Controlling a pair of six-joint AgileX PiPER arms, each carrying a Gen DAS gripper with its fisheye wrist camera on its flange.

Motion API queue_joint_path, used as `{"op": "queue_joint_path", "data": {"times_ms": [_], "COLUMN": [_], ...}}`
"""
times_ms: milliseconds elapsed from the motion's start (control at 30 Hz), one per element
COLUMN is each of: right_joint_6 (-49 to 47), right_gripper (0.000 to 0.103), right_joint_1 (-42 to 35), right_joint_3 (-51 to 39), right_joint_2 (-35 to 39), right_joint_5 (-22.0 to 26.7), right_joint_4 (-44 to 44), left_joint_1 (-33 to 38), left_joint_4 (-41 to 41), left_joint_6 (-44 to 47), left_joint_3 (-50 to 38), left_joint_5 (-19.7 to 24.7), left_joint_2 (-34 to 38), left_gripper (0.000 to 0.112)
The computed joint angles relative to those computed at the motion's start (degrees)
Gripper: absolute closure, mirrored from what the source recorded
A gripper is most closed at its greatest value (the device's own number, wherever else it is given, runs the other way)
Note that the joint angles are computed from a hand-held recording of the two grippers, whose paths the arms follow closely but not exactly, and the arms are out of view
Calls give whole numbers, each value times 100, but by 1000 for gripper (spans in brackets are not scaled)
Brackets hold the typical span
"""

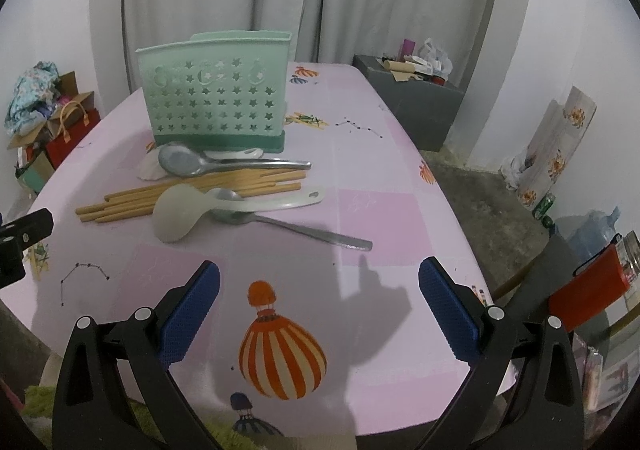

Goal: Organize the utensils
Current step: 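Reach the left gripper to the white ladle and close on its handle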

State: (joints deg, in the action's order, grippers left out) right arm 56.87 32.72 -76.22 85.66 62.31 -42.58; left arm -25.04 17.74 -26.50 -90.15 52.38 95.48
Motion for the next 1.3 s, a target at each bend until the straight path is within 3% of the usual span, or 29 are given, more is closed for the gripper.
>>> {"op": "queue_joint_path", "data": {"times_ms": [100,300,433,667,733,833,967,1133,1300], "right_joint_6": [-58,-209,-372,-350,-391,-624,-685,-811,-770], "right_gripper": [6,6,6,6,6,6,6,6,6], "right_joint_1": [-92,-277,-520,-827,-915,-1089,-1217,-1383,-1428], "right_joint_3": [39,251,387,398,392,416,485,514,546], "right_joint_2": [26,118,205,276,266,251,257,194,183], "right_joint_5": [-231,-848,-1280,-1533,-1568,-1709,-1832,-1963,-1988], "right_joint_4": [-58,-227,-83,-61,12,283,347,597,552], "left_joint_1": [207,734,860,916,789,331,-123,-397,-423], "left_joint_4": [-439,-2107,-2620,-4037,-3955,-3073,-2243,-1736,-1953], "left_joint_6": [410,1825,2047,3319,3471,3561,3711,3881,4310], "left_joint_3": [-12,122,3,46,-42,32,-15,-447,-1017], "left_joint_5": [-243,-977,-1079,-1448,-1551,-2075,-2279,-1949,-1442], "left_joint_2": [67,241,452,663,729,739,922,1328,1744], "left_gripper": [18,17,17,18,18,18,18,21,33]}}
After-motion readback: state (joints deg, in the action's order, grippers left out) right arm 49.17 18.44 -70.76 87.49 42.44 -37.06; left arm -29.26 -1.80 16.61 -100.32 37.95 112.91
